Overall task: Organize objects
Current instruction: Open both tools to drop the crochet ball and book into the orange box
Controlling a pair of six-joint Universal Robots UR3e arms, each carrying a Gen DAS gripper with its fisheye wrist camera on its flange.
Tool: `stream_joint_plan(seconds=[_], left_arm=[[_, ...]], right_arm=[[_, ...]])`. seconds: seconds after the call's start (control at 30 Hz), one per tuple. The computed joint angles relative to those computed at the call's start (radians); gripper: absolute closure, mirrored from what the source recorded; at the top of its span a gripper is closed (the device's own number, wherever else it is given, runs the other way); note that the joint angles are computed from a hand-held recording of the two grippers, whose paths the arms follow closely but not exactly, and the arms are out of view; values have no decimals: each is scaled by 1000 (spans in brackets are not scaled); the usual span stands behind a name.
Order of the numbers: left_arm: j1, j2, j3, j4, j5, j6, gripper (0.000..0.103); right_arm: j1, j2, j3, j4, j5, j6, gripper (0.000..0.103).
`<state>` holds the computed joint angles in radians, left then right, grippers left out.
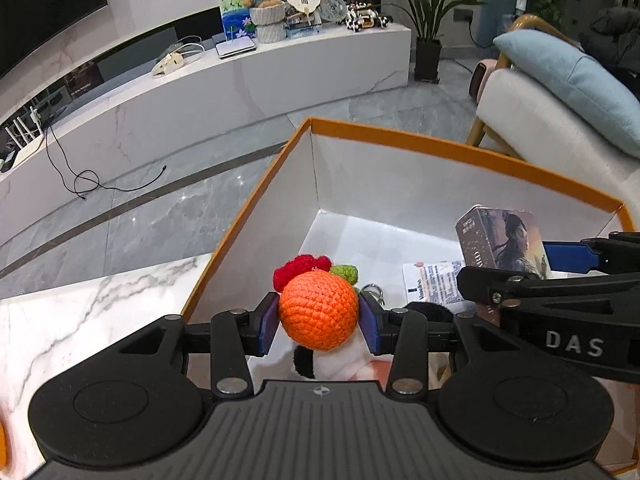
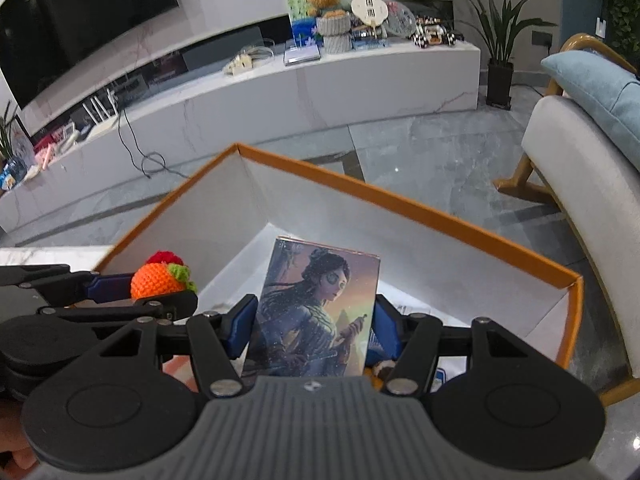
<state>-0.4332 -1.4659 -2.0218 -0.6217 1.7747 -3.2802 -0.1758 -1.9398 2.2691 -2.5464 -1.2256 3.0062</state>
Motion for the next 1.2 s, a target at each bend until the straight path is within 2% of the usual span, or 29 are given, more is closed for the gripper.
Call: stream_joint_plan(seconds=[0.43,0.6,0.8,1.0,1.1,1.2], left_arm=[[8,-25,6,-16,15,7,53],[2,-21,0,0,38,6,44],[33,31,-22,11,8,22,39],[82,111,-61,18,-28,41,39],[130,178,-104,42,-84,52,39],[152,218,-118,39,-80,63,39]], right_arm=[[47,74,0,-41,-54,20,40],[51,75,0,-63,-62,41,37],[20,20,2,-41,-22,44,36],[9,-9,2,-31,-4,42,36],[9,-20,8,-31,-2,36,36],[4,-31,11,-27,6,28,36]])
